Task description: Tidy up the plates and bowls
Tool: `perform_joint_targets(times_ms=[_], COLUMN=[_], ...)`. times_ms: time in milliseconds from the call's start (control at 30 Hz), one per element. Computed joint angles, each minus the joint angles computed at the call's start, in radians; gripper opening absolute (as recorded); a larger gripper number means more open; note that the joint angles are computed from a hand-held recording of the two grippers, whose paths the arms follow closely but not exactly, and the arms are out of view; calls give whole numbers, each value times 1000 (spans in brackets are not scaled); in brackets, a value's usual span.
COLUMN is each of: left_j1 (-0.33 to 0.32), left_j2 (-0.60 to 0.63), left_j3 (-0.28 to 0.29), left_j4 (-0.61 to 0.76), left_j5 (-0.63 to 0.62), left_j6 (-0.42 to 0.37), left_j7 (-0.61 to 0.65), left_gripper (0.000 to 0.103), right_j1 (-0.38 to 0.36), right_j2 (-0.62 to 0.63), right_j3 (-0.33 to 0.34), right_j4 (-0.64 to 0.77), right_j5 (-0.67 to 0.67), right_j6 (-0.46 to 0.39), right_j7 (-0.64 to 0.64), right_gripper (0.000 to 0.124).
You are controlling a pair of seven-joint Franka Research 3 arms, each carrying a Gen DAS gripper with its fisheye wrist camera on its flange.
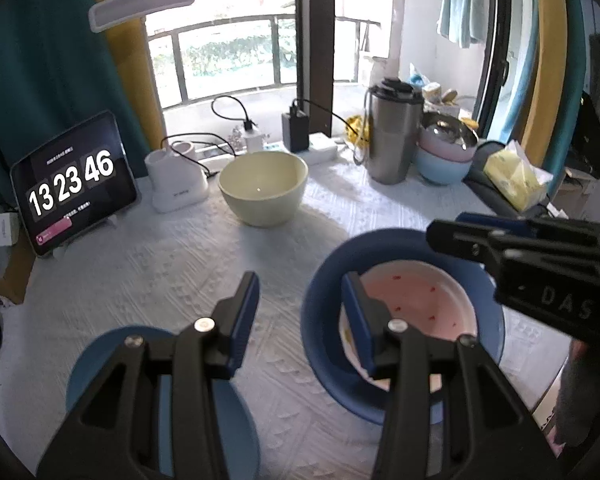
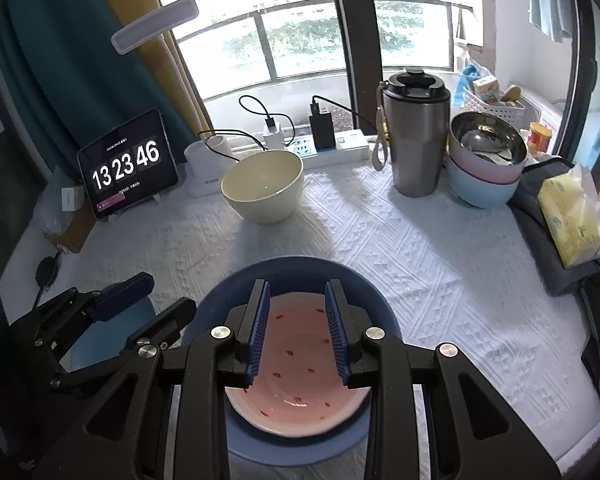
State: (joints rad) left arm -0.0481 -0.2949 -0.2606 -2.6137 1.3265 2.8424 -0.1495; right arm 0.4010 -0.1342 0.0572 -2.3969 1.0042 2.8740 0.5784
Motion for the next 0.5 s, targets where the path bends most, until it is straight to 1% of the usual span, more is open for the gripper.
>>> perform_joint_targets(times_ms=[300, 500], left_j1=[44, 64], left_j2=[-1, 29], left_j3=[32, 55], left_j4=[9, 38], left_j5=[69, 120], left_j6=[27, 38], left_j7=[-48, -72], left_gripper=[45, 45], right_j1=[4, -2], right_j2=[53, 97], right_j3=[27, 42], right_j4=[59, 103], right_j5=[-67, -120], right_j6=[8, 17], right_j7=[51, 75], right_gripper=[30, 30])
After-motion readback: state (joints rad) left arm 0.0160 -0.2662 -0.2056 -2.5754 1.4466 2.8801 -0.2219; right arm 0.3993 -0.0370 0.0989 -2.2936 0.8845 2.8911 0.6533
